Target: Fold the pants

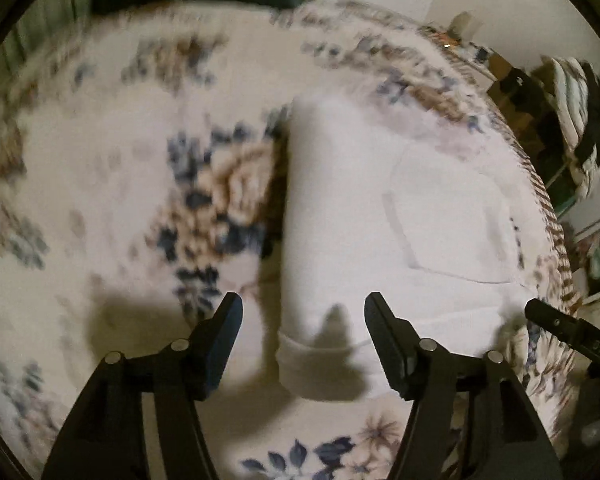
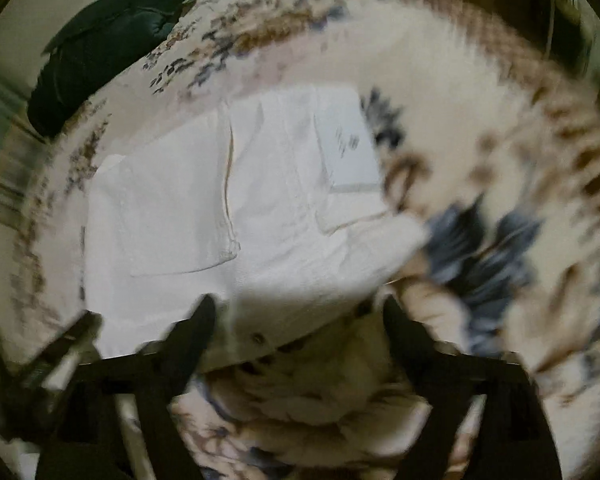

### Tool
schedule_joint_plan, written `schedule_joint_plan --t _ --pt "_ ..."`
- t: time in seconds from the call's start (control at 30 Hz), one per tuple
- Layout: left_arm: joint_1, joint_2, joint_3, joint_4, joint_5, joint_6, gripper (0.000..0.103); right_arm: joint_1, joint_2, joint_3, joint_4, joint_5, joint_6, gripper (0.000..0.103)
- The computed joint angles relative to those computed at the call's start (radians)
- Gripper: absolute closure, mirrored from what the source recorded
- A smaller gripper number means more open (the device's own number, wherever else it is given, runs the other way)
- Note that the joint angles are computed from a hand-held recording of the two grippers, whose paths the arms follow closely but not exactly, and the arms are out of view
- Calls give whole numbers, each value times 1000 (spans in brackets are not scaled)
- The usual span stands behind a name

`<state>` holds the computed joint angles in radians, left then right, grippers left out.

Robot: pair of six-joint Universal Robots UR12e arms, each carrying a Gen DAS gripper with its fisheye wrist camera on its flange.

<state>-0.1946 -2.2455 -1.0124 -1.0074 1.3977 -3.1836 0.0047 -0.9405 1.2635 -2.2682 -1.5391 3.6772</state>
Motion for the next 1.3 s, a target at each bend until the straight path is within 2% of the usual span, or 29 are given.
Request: schedule_joint_plan --t 0.07,0.1,0.13,0.27,0.47,0.6,0.9,1.03,1.3 --pt "-16 22 -8 12 62 22 35 21 -11 -17 30 -110 -27 1" --pt "-22 30 -8 7 90 29 19 30 -21 -15 37 -151 -40 1" --pt "-32 44 -13 7 123 31 10 37 -32 -11 39 -184 -51 0" --pt "-50 92 -35 18 180 21 9 61 -109 38 36 -270 -80 0" --pt "-82 185 -77 32 225 8 9 88 -234 102 25 -332 -91 0" --pt "-98 250 -107 36 226 4 9 99 -327 144 21 -347 -97 0" --pt "-129 420 -174 37 243 -64 9 152 -530 199 35 -425 -150 0" --pt "-143 485 -204 47 259 -83 9 183 -604 208 47 -452 -169 0" --pt "-160 584 -262 51 289 -104 9 258 -709 213 54 -497 -197 0"
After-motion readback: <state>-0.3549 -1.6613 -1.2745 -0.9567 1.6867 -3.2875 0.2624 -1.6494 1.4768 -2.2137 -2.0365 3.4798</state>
